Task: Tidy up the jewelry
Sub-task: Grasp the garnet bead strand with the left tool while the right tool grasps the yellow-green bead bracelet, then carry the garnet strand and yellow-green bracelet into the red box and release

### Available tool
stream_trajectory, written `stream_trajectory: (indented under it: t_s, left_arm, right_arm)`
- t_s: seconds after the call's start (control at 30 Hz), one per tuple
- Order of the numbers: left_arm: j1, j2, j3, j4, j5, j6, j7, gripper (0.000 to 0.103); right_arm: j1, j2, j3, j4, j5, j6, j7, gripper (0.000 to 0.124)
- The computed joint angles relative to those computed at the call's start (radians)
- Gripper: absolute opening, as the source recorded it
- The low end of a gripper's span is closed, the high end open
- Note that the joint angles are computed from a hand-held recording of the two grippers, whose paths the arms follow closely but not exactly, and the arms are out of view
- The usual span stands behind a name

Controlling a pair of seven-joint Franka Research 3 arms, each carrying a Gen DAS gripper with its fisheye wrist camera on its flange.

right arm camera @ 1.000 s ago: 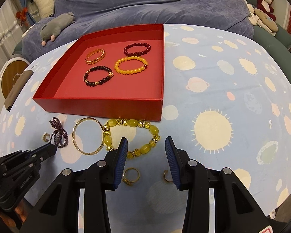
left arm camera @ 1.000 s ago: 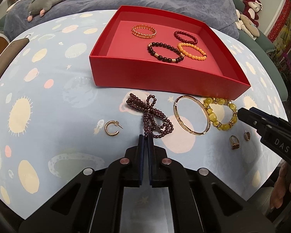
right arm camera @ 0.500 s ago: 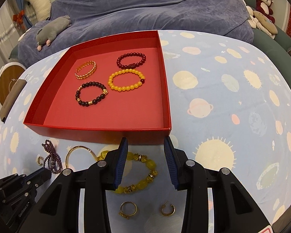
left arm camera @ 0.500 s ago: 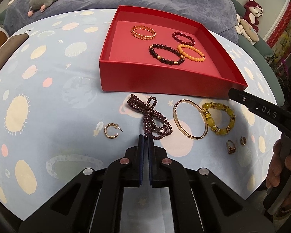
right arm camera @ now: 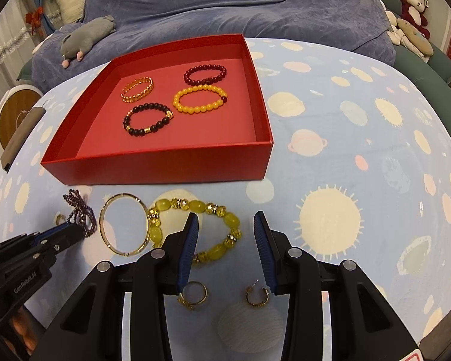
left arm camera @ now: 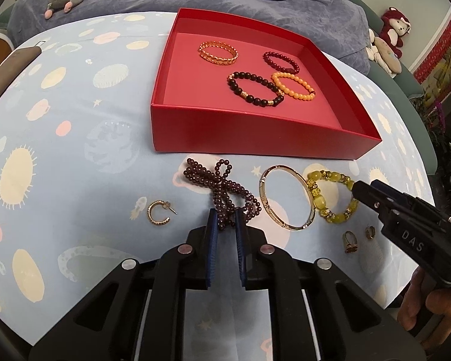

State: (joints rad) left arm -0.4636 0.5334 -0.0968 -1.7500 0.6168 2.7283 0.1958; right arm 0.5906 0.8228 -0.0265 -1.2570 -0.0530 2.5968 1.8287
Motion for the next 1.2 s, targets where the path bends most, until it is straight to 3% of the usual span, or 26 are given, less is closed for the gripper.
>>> stream_trajectory:
  t_s: [0.27, 0.43, 0.5, 0.93, 1.2]
  left_arm:
    - [0.001, 0.002, 0.003, -0.003, 0.002, 0.014, 0.001, 0.005]
    - [0.005, 0.004, 0.002, -0.003, -0.005, 0.023, 0.008, 0.004]
    - [0.005, 0.002, 0.002, -0.005, -0.007, 0.027, 0.007, 0.004]
    - [0.012, -0.056, -0.015, -0.027, -0.015, 0.037, 0.037, 0.003]
    - [0.018, -0.095, -0.017, 0.001, 0.008, 0.043, 0.061, 0.003]
  right_arm:
    - [-0.009, 0.035, 0.012, 0.044, 0.017, -0.024, -0.007, 0.036]
    - [-0.008, 0.036, 0.013, 0.037, 0.024, -0.021, -0.015, 0.022]
    - [-0.013, 0.035, 0.017, 0.034, 0.03, -0.022, -0.02, 0.009]
    - [-0.024, -0.082, 0.035, -0.092, 0.063, 0.063, -0.042, 0.009]
    - [-0.041, -0.102, 0.06, -0.036, 0.086, 0.075, -0.091, 0.009]
